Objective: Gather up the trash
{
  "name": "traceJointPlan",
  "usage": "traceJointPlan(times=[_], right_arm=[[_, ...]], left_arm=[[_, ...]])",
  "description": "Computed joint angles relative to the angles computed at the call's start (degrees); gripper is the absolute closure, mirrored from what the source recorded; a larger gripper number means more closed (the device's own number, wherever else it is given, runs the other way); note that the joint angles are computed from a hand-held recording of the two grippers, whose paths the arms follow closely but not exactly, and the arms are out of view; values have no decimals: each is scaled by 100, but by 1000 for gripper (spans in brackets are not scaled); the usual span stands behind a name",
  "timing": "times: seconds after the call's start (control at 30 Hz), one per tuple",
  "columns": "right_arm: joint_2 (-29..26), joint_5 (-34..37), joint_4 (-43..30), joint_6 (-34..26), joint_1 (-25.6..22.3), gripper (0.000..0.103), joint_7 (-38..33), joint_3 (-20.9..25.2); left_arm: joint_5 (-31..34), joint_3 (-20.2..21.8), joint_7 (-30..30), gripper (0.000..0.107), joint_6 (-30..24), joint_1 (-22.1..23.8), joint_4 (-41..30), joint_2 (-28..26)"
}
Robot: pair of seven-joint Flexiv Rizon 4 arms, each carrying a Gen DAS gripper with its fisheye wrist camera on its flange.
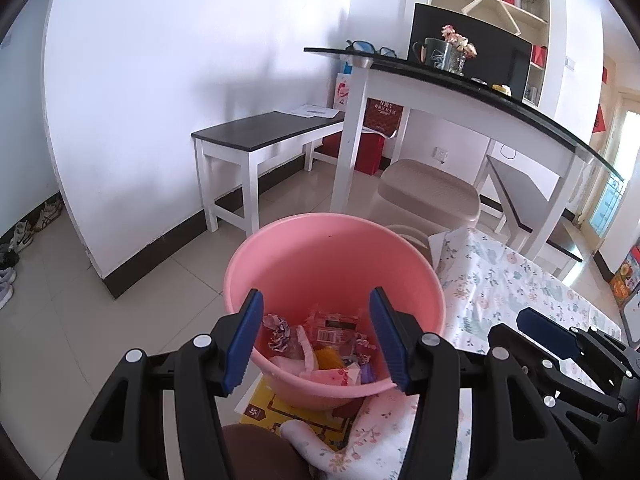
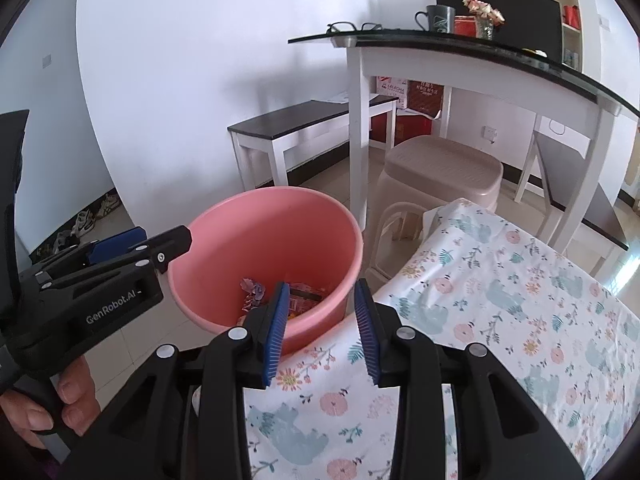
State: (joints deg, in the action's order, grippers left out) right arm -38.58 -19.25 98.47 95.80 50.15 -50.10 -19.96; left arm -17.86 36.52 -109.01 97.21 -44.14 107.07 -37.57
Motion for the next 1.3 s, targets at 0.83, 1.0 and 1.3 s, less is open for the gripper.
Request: traceJointPlan(times=[0.83,1.0,1.3], right_arm=[[386,1682,1174,773,1352,69,-622,-1249],[418,2042,1338,812,1700,69,-745,-1575],[472,2400,1583,884,2080,69,-940,-1891]], left_arm=[[-1078,354,942,52,613,-1127,309,23],[-1366,227,1282,52,796,-1211,396,66],[-1874,-118,1892,52,1148,-1226,518,156]])
